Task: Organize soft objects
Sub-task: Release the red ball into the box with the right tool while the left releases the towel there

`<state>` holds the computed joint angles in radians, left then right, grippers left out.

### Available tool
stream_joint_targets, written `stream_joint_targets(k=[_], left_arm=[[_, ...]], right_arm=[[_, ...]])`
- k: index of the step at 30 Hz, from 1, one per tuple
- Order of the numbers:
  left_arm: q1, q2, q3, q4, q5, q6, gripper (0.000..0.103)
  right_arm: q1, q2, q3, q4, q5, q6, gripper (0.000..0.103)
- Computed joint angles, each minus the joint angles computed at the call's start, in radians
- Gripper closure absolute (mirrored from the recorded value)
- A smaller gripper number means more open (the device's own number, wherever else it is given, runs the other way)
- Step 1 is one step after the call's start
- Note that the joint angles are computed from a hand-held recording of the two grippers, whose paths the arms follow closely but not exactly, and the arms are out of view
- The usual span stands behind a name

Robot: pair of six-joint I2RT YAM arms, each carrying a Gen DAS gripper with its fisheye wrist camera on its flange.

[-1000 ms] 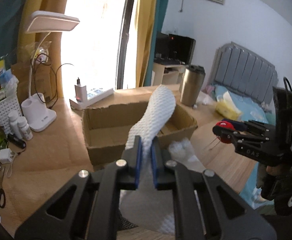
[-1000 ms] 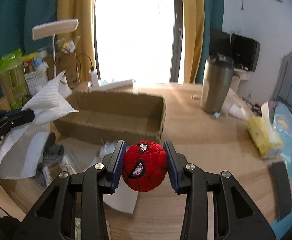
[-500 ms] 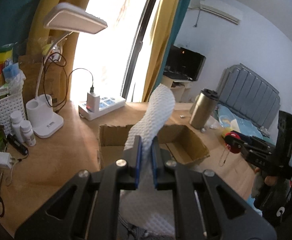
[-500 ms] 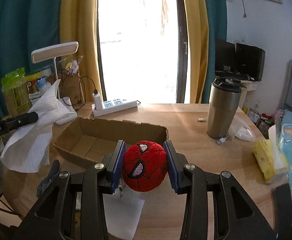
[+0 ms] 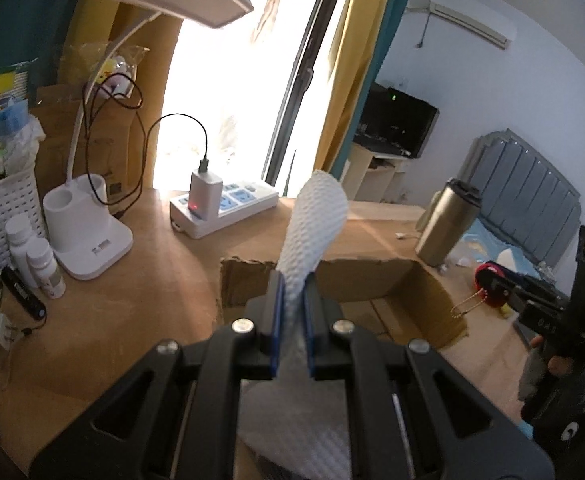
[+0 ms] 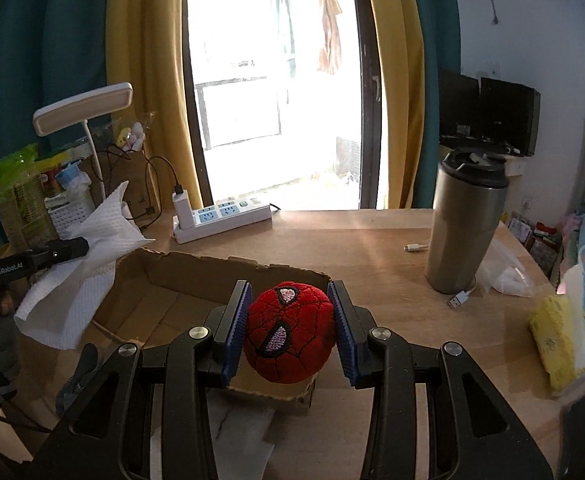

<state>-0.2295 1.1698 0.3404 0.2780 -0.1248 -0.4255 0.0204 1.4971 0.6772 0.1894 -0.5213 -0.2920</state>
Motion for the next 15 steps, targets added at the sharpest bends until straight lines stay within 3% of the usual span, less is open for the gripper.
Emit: stream_joint_targets(k=[7, 11, 15], left_arm=[[0.002, 0.207, 0.07, 0.081, -0.048, 0.037, 0.094], [0.016, 0.319, 0.128, 0.065, -0.021, 0.03, 0.091], [0.02, 0.354, 0.149, 0.05, -0.016, 0.025, 0.08]], right_arm=[[0.05, 0.102, 0.063, 0.01, 0.021, -0.001, 0.061], [0.076, 0.148, 0.085, 0.006, 0.034, 0.001, 0.061], [0.1, 0.179, 0.094, -0.002, 0.052, -0.004, 0.061]])
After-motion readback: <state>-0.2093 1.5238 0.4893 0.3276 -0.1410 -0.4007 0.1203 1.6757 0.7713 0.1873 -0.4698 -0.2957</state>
